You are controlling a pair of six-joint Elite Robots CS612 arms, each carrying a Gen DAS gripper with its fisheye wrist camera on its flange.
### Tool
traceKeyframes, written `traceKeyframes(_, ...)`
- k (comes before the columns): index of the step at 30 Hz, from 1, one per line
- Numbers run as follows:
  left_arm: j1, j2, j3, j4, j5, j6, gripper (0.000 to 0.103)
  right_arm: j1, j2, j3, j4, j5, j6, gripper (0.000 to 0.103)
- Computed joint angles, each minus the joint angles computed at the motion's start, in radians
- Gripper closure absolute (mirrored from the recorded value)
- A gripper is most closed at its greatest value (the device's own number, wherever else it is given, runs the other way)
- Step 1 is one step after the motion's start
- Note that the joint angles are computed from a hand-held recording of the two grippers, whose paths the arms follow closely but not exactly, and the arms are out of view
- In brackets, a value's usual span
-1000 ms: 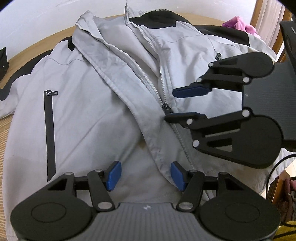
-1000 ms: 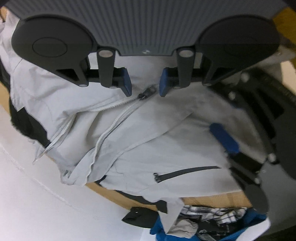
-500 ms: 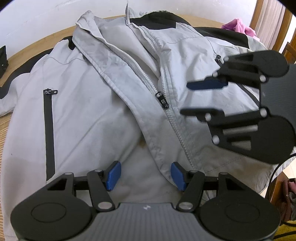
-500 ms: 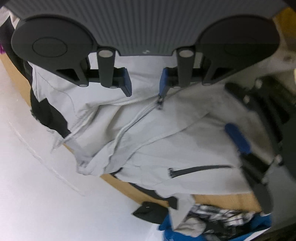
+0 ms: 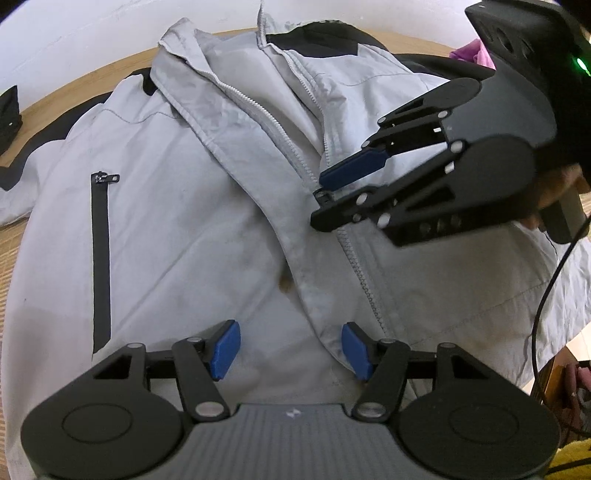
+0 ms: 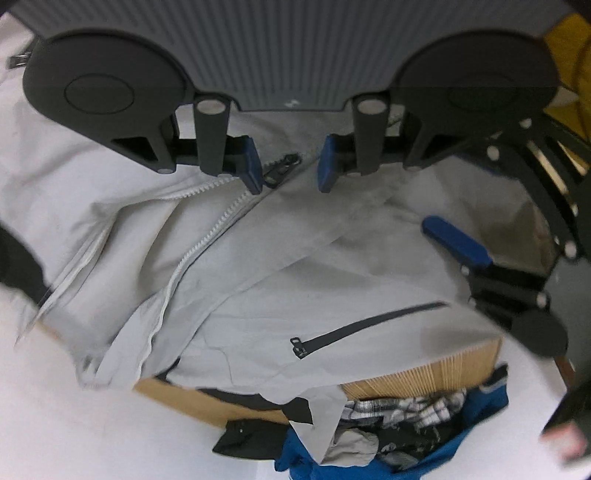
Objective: Fold clothes
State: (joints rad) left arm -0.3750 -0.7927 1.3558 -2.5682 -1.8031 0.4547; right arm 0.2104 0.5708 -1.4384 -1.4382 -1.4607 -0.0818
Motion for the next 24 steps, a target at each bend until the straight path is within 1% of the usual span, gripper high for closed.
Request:
traceKeyframes(2,-0.003,-0.002,0.003,0.000,0.012,-0.016,0.039,-0.015,0.002,-0.004,0.006,0.042,0.023,0.066)
traceKeyframes(3,-0.005,-0.004,0.004,0.000,0.020,-0.025,0.038,-0.022,0.005,-0.005,0.006,0.065,0.018,0.065)
traceKeyframes(6,-0.010,-0.006,0.002,0.013,0.052,-0.051,0.034,-0.036,0.011,-0.007,0.000,0.117,-0.015,0.064)
traceKeyframes(8,-0.015,-0.007,-0.004,0.033,0.074,-0.073,0.033,-0.041,0.015,-0.009,-0.005,0.145,-0.041,0.066)
traceKeyframes(9,-0.017,-0.008,-0.006,0.039,0.084,-0.082,0.033,-0.041,0.019,-0.017,-0.010,0.147,-0.070,0.076)
traceKeyframes(10,-0.020,-0.009,-0.007,0.044,0.094,-0.091,0.032,-0.040,0.023,-0.026,-0.011,0.152,-0.091,0.079)
traceKeyframes(12,-0.024,-0.011,-0.005,0.048,0.111,-0.109,0.031,-0.040,0.036,-0.050,-0.030,0.160,-0.096,0.083)
traceKeyframes(13,-0.025,-0.012,-0.005,0.050,0.118,-0.117,0.030,-0.044,0.039,-0.058,-0.024,0.180,-0.093,0.090)
traceKeyframes(14,-0.027,-0.012,-0.005,0.053,0.125,-0.125,0.030,-0.048,0.041,-0.064,-0.014,0.198,-0.094,0.094)
traceKeyframes(15,-0.028,-0.013,-0.005,0.055,0.131,-0.132,0.030,-0.051,0.045,-0.071,-0.007,0.214,-0.106,0.094)
traceKeyframes(17,-0.032,-0.014,-0.007,0.062,0.146,-0.148,0.029,-0.053,0.051,-0.076,-0.004,0.223,-0.145,0.094)
traceKeyframes(19,-0.035,-0.014,-0.008,0.066,0.162,-0.156,0.028,-0.055,0.057,-0.075,-0.030,0.228,-0.154,0.094)
traceKeyframes(20,-0.036,-0.014,-0.008,0.067,0.169,-0.161,0.028,-0.056,0.056,-0.072,-0.040,0.229,-0.151,0.092)
traceKeyframes(22,-0.038,-0.014,-0.009,0.069,0.181,-0.170,0.027,-0.057,0.056,-0.064,-0.057,0.235,-0.160,0.091)
traceKeyframes(24,-0.041,-0.017,-0.005,0.069,0.192,-0.179,0.027,-0.058,0.054,-0.056,-0.062,0.243,-0.185,0.091)
